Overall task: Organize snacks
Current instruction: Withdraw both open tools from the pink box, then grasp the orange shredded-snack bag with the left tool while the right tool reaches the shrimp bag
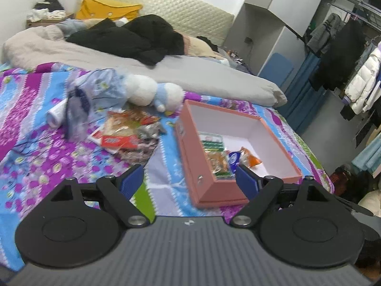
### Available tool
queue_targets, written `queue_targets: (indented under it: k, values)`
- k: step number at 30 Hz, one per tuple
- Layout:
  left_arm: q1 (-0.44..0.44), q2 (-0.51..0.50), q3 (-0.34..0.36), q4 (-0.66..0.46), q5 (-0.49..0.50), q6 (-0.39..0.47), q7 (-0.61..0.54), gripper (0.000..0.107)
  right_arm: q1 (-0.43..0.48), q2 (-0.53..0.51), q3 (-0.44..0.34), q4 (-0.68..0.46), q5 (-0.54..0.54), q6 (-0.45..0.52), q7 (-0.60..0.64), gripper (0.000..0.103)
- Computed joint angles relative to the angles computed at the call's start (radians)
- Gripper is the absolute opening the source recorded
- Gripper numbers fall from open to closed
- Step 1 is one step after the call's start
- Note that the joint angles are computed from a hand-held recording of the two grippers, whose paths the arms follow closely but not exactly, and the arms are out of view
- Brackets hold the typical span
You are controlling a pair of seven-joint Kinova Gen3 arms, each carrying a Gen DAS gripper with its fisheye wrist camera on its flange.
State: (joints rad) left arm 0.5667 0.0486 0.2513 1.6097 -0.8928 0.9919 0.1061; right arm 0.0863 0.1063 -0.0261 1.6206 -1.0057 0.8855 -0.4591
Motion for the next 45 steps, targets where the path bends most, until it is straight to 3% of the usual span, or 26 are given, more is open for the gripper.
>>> queue_targets:
  k: [6, 10, 13, 18, 22, 24, 26, 31, 33, 36, 40, 45]
  values:
    - [-0.012, -0.063, 0.055, 0.108, 0.008, 0.052, 0.121, 0.087, -0.026, -0.056, 0.002, 0.096, -0.024, 0.019, 0.065, 0.058]
    - [-0.188, -0.104, 0.217, 0.172, 0.041, 0.048, 0.165, 0.087, -0.057, -0.059, 0.007, 0.115, -0.010, 0.037, 0.068, 0.079]
    - [-0.327, -0.125, 0.301, 0.203, 0.089, 0.010, 0.133, 0.088, -0.079, -0.049, 0.000, 0.118, -0.005, 0.033, 0.087, 0.084]
    - [-0.559, -0.132, 0.360, 0.239, 0.189, -0.141, -0.036, 0.090, -0.124, -0.010, -0.030, 0.097, 0.043, -0.020, 0.046, 0.084]
    - [-0.744, -0.078, 0.400, 0.244, 0.249, -0.280, -0.198, 0.090, -0.165, 0.054, -0.073, 0.061, 0.090, -0.094, 0.012, 0.084]
    - [-0.837, -0.010, 0.439, 0.218, 0.259, -0.320, -0.280, 0.092, -0.185, 0.092, -0.098, 0.040, 0.116, -0.145, -0.003, 0.083]
    - [-0.923, 0.083, 0.506, 0.161, 0.247, -0.308, -0.361, 0.095, -0.204, 0.142, -0.125, 0.005, 0.148, -0.184, -0.024, 0.083]
    - [-1.016, 0.314, 0.576, 0.007, 0.171, -0.299, -0.564, 0.096, -0.238, 0.272, -0.199, -0.104, 0.276, -0.284, -0.091, 0.083]
    - [-1.012, 0.407, 0.574, -0.086, 0.175, -0.262, -0.646, 0.096, -0.286, 0.320, -0.180, -0.161, 0.358, -0.301, -0.158, 0.083]
    - [-1.001, 0.524, 0.549, -0.225, 0.226, -0.213, -0.768, 0.098, -0.395, 0.395, -0.069, -0.269, 0.431, -0.256, -0.280, 0.083]
    - [-0.897, 0.620, 0.374, -0.410, 0.389, -0.157, -0.891, 0.098, -0.417, 0.474, -0.090, -0.390, 0.577, -0.197, -0.412, 0.083]
    - [-0.753, 0.716, 0.142, -0.634, 0.571, -0.027, -0.997, 0.098, -0.470, 0.556, -0.066, -0.535, 0.710, -0.110, -0.550, 0.083]
